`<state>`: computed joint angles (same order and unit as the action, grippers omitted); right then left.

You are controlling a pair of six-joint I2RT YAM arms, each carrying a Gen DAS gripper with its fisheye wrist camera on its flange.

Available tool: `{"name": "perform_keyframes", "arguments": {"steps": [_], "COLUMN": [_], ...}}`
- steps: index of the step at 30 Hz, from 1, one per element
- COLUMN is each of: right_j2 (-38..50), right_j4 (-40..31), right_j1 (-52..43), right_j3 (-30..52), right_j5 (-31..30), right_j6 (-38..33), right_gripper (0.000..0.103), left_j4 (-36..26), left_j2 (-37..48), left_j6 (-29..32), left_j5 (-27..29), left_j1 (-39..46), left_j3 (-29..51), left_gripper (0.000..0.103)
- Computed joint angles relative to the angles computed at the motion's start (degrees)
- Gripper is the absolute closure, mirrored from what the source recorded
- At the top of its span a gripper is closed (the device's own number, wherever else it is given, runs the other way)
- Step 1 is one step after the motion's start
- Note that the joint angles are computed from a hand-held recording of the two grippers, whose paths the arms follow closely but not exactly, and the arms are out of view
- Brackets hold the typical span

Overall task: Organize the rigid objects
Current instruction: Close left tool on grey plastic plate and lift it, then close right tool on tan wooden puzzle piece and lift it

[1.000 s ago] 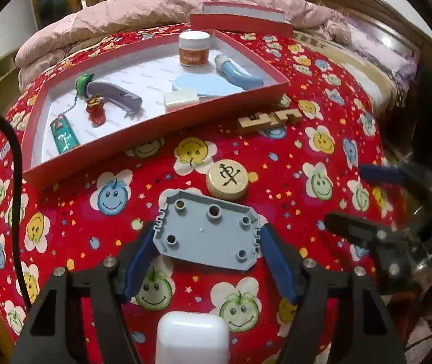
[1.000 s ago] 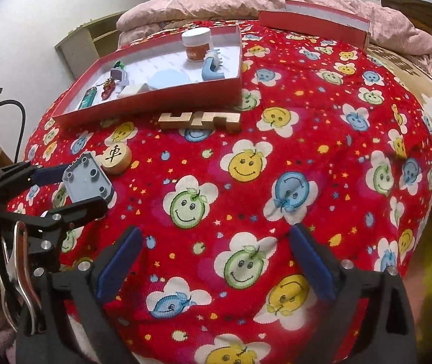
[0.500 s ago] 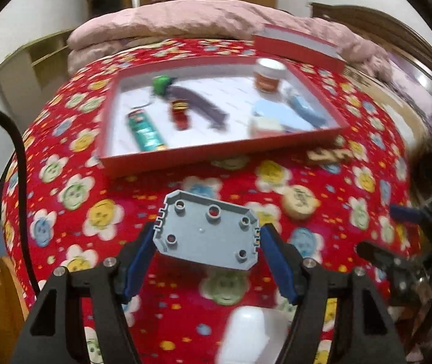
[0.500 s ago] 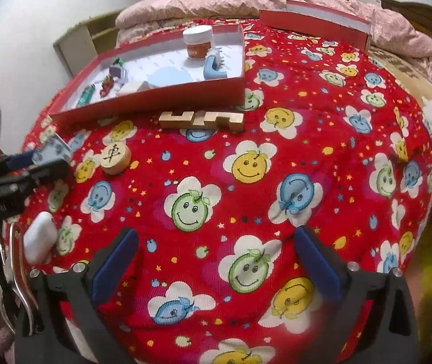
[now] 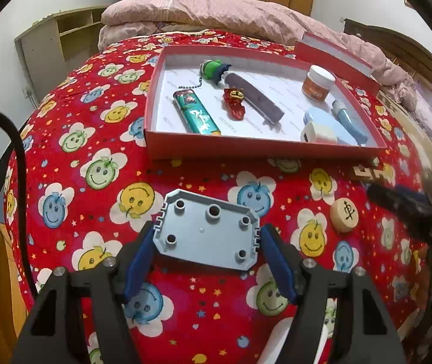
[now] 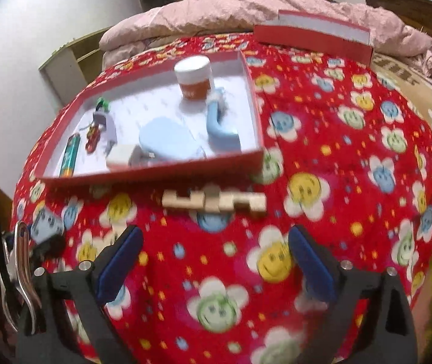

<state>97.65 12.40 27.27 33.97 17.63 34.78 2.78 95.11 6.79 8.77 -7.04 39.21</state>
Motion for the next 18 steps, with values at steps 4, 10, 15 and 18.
{"name": "perform_keyframes", "arguments": {"steps": [4,10,15,18], "right_j2": [3.53,5.31,4.82,6.33], "right_j4": [-1.43,-2.82,-2.33,-3.27], "right_j1": [1.03,1.00,1.13,-0.06], "right_j3": [3.94,5.92,5.41,6.74], "right_j5": [1.96,2.63,5.23,4.27], "right_j6": [0.46,0.82,0.68,-0.13], "right_gripper": [0.008,0.010,0.010,0.012], "left_j4": [1.47,1.96,2.28,0.79], "left_j2": [-0.17,0.01,-0.04,-0.07], "left_j6": [0.23,0.22,0.05,-0.71], "left_j5": [0.35,0.09,0.40,0.01], "left_j1": [0.18,-0.03,0.05,-0.08], "left_j3": [-1.06,-1.02,-1.29,-0.49], "left_gripper": [0.030,0.030,0.030,0.030]}}
